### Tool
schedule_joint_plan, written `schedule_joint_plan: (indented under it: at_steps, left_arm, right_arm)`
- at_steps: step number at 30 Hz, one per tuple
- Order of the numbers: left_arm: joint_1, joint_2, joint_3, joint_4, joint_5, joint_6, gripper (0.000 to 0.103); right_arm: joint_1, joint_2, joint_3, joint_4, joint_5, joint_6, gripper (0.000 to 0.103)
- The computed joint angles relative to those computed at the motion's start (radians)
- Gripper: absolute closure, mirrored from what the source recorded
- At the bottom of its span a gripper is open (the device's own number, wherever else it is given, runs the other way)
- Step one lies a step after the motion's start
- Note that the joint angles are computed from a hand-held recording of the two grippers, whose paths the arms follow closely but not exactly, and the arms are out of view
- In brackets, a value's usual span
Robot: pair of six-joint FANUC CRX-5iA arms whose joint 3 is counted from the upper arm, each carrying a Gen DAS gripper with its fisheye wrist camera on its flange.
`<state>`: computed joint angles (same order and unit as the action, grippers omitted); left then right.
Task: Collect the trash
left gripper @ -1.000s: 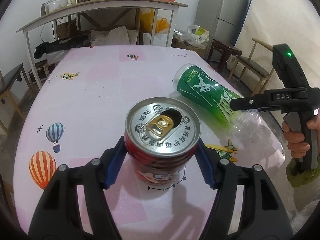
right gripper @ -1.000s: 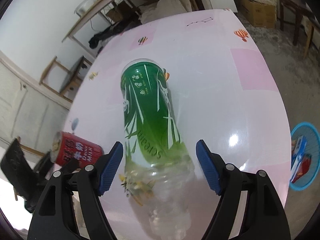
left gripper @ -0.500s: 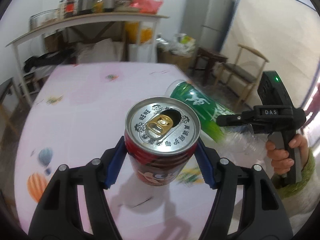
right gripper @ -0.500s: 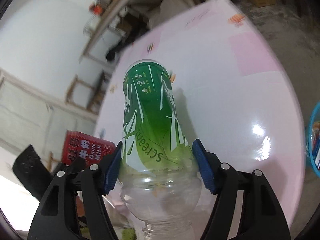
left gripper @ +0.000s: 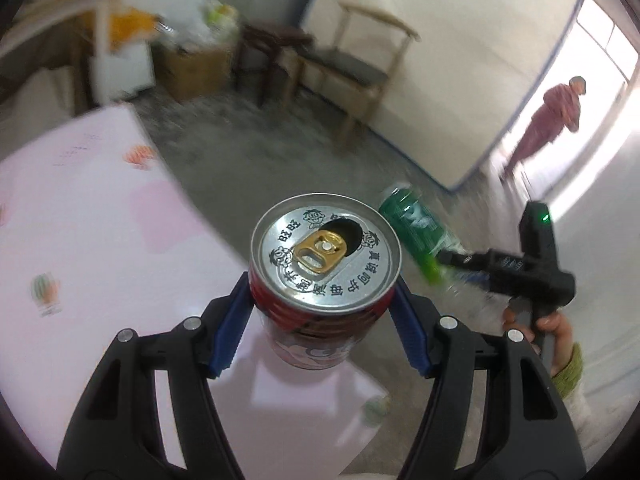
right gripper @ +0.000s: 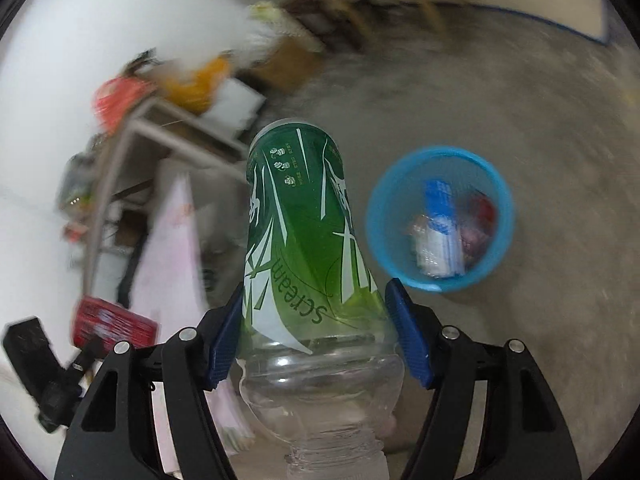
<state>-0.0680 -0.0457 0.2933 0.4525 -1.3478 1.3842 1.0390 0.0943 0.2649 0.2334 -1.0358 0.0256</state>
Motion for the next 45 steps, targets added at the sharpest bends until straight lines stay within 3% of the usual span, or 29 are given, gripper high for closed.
schedule_joint_plan:
  at_steps: [6,10,11,12,16,19,26,29,34,38,42,45]
  left_arm:
    - [-0.156,0.243,0.221,-0.099,-0.100,0.091,0.040]
    - [-0.219,0.397,0.409,-0.162,-0.141,0.140,0.038]
    - [-0.235,0.438,0.463,-0.184,-0.143,0.155,0.025]
    - [-0.249,0.464,0.503,-0.215,-0.141,0.174,0.020]
    - [-0.262,0.475,0.522,-0.247,-0.095,0.221,0.019]
    - [-0.242,0.408,0.417,-0.187,-0.044,0.207,0.019]
    - [-0.212,0.224,0.239,-0.183,0.026,0.163,0.019]
    - [-0.175,0.130,0.152,-0.157,0.058,0.157,0.019]
    - [-0.123,-0.061,0.006,-0.194,0.094,0.171,0.019]
    - [-0.079,-0.231,-0.090,-0.288,0.082,0.248,0.012]
    - [-0.088,-0.356,-0.107,-0.456,0.006,0.397,0.009]
    - [-0.144,-0.419,-0.088,-0.628,-0.073,0.538,0.009]
  right_arm:
    - [-0.074,-0.029,-0.126,-0.114,0.063,-0.019,0.036]
    - [-0.139,0.057,-0.071,-0.127,0.076,0.033,0.035]
    - [-0.156,0.083,-0.049,-0.135,0.063,0.052,0.035]
    - [-0.175,0.113,-0.030,-0.129,0.045,0.061,0.035]
    - [-0.196,0.185,0.015,-0.071,-0.049,0.083,0.033]
    - [-0.189,0.168,-0.026,-0.051,-0.044,0.075,0.033]
    - [-0.135,0.098,-0.109,0.011,-0.063,0.023,0.033]
    - [-0.085,0.060,-0.132,0.073,-0.082,-0.002,0.033]
    - [0.053,0.034,-0.092,0.283,-0.123,-0.004,0.029]
    - [0.152,0.060,-0.003,0.414,-0.140,0.066,0.018]
    - [0.250,0.146,0.149,0.536,-0.197,0.187,0.008]
    - [0.306,0.213,0.255,0.602,-0.218,0.264,0.007]
